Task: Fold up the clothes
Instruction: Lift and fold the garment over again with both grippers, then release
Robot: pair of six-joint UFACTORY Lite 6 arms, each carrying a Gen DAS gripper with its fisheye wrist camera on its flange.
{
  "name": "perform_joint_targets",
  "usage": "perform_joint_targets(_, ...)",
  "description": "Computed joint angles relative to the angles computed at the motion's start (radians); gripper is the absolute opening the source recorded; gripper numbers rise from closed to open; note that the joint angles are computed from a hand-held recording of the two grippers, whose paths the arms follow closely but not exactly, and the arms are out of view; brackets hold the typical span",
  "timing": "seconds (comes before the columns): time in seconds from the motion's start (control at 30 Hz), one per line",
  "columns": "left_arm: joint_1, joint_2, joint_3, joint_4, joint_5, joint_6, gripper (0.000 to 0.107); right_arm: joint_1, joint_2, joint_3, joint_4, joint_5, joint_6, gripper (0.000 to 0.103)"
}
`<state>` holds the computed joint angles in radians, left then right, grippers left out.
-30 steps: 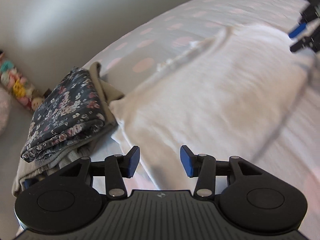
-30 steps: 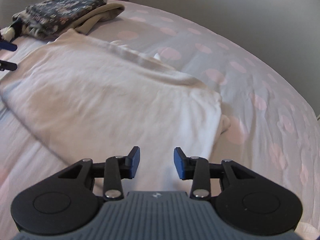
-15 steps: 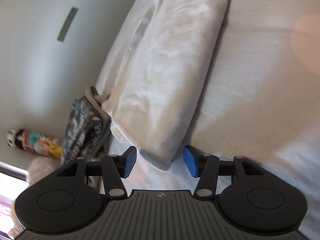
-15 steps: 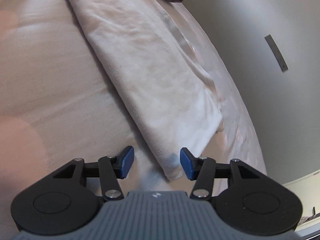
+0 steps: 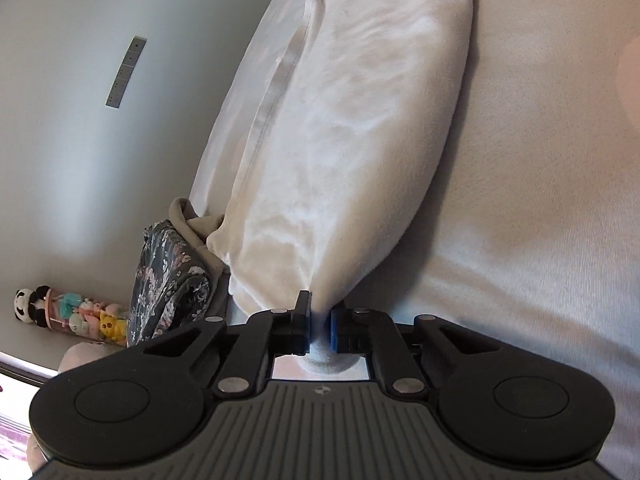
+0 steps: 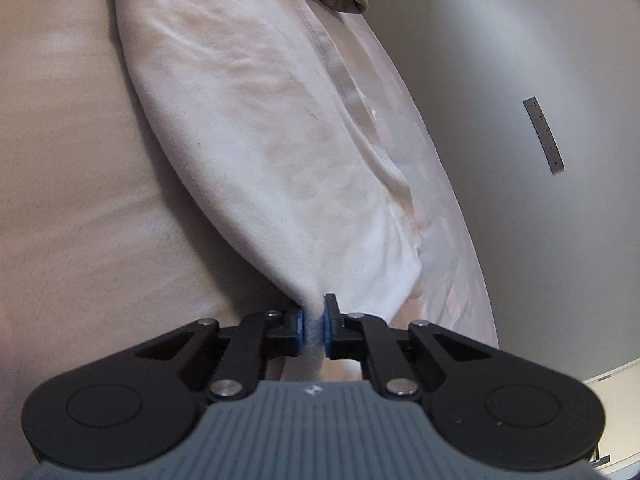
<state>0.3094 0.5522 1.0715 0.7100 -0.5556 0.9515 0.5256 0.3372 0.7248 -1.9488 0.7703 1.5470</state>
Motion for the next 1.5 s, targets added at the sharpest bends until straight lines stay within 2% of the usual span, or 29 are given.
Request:
perform_joint_targets(0.1, 0.016, -0.05, 0.013, 0.132, 0.055, -0.102, 0.006, 0.0, -0.084, 0.004, 0.101, -0.04, -0.123, 0.006)
perform_joint_targets(0.33, 0.044, -0.222, -0.028, 0.408, 0.096, -0.381, 0.005, 0.05, -0.295, 0.031, 0.449, -0.049, -0.481, 0.006)
perform_joint_targets(0.47, 0.116, -0.314, -0.052, 0.688, 0.078, -0.593, 0.005, 0.128, -0.443, 0.005, 0.678, 0.001, -0.719, 0.006)
perform_joint_targets(0.63, 0.273, -0.459, -0.125, 1.109, -0.037, -0.858, 0.005, 0.333, -0.631, -0.056, 0.953, 0.161, -0.89, 0.006)
perform_joint_targets(0.83, 0.439, -0.597, -0.178, 1.473, -0.19, -1.11, 0.005, 0.653, -0.729, -0.084, 1.144, 0.384, -0.796, 0.006)
perform_joint_targets(0.93, 0.513, -0.652, -0.199, 1.591, -0.251, -1.148, 0.005, 0.844, -0.744, -0.071, 1.238, 0.496, -0.717, 0.006)
perform_joint_targets(1.07, 0.6, -0.71, -0.235, 1.665, -0.313, -1.125, 0.005, 1.022, -0.722, -0.043, 1.315, 0.574, -0.606, 0.006)
perform_joint_targets(1.17, 0.668, -0.752, -0.273, 1.704, -0.352, -1.084, 0.005, 1.081, -0.705, -0.048, 1.344, 0.578, -0.555, 0.006)
perform_joint_targets(1.23, 0.679, -0.759, -0.297, 1.722, -0.341, -1.069, 0.005, 1.102, -0.691, -0.06, 1.359, 0.563, -0.529, 0.006)
perform_joint_targets(1.5, 0.602, -0.717, -0.381, 1.805, -0.167, -1.109, 0.005, 1.042, -0.655, -0.167, 1.404, 0.366, -0.523, 0.006)
